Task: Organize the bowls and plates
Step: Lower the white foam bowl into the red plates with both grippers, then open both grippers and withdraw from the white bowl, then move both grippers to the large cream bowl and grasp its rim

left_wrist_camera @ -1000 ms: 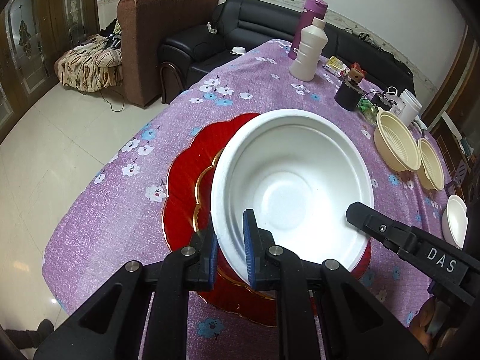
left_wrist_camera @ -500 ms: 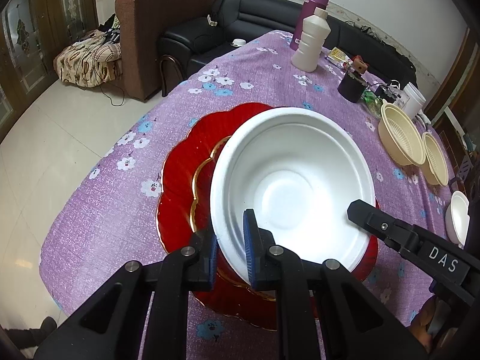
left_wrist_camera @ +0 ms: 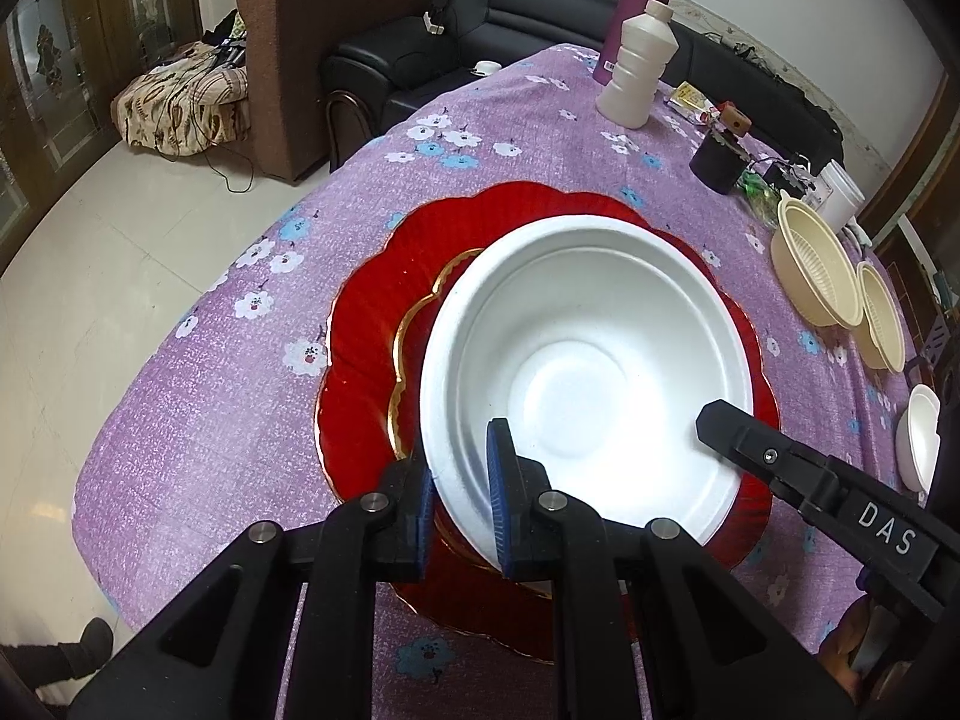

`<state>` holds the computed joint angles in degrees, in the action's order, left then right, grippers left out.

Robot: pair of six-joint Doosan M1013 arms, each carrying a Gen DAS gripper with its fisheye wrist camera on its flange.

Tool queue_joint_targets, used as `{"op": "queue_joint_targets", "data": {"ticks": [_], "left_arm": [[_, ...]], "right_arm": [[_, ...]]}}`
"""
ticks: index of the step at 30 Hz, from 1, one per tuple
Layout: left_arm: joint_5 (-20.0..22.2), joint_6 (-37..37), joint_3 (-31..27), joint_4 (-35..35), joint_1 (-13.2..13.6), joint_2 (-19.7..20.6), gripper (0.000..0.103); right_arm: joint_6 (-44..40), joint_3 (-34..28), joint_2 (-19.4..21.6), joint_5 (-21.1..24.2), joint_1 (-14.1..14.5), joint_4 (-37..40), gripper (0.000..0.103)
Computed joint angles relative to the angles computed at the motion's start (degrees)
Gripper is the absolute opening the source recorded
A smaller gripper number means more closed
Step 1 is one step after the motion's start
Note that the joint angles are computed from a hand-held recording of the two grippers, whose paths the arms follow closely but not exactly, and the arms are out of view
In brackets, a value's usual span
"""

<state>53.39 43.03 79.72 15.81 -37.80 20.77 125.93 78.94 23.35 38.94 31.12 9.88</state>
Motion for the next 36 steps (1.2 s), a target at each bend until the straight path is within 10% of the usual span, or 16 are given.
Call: {"op": "queue_joint_targets", "data": {"ticks": [8,12,18,27,30,36], "left_arm": [[-0.49,-0.79,0.19,-2.43,0.56,-0.06,0.023],[-2.45,-1.87,0.82,-3.17,0.6,-0.62,0.045],[-4.05,-4.64,1.13,-2.16,0.17,-1.3,0.058],[-9.36,-17.26,1.03,14.46,-3.62,-2.54,0.077],[-10.92,-12.2,-1.39,13.17,-4.71,-1.13,0.077],[-6.55,7.18,-12.47,-1.22,-5.86,6.04,0.077]], "right_arm": [[-2.65,-0.22,0.41,0.64,-0.17,2.54,0.015],[-5.63,1.14,-0.34,-2.46,-0.33,5.92,0.052],[-5.46,2.92,-1.97,-5.12,-0.45,6.07,0.073],[10.64,12.09,-8.44,-19.55,-1.94,-3.77,0.072],[26.16,15.79,-11.04,-22.15,-3.39,-14.74,0.073],[24.41,18.99,-12.99,-21.51,-8.1,-7.07,0.075]]}}
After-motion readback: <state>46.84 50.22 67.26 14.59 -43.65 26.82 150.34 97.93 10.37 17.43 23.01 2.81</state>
